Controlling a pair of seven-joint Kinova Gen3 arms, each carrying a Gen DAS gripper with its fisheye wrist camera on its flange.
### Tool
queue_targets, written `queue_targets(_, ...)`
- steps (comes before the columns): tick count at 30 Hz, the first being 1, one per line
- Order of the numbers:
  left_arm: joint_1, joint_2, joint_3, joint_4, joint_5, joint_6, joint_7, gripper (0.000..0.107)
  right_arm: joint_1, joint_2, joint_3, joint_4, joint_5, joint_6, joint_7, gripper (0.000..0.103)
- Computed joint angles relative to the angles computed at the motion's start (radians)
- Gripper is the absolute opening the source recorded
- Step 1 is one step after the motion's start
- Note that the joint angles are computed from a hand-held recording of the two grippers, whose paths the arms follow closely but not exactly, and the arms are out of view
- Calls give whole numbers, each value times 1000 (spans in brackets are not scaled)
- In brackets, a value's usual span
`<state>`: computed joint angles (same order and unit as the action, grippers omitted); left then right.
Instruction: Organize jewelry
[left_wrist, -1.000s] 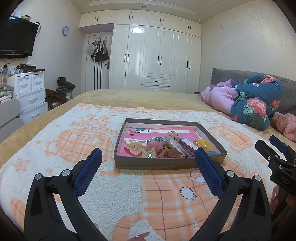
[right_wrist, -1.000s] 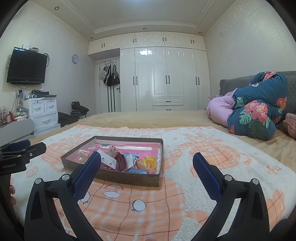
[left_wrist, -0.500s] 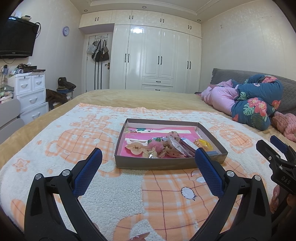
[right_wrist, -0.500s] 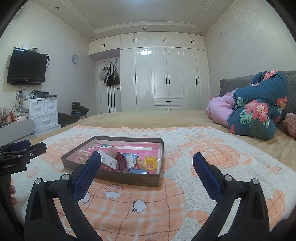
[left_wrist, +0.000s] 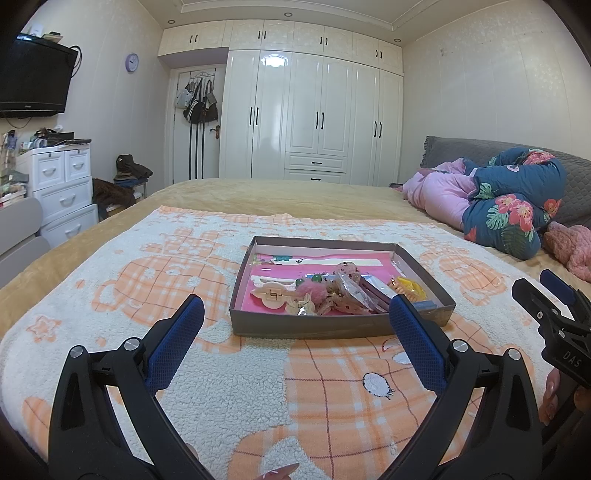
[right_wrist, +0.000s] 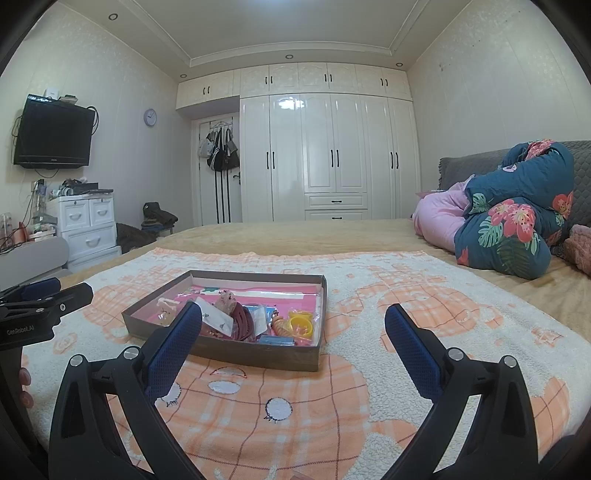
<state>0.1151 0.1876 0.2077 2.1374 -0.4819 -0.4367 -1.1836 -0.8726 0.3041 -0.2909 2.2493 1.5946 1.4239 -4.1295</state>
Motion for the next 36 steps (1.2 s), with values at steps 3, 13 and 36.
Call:
queue_targets(3, 9, 0, -6, 1, 14, 0, -8, 92, 1, 4, -3, 1, 1, 6, -5, 97)
queue_targets(13, 126, 0, -134, -1, 9, -10, 13, 92, 88, 8, -110, -5, 2, 35, 8, 97)
queue_targets(36, 28, 114, -89, -262, -118, 309, 214, 92, 329, -89, 2, -68, -154, -216, 153, 97)
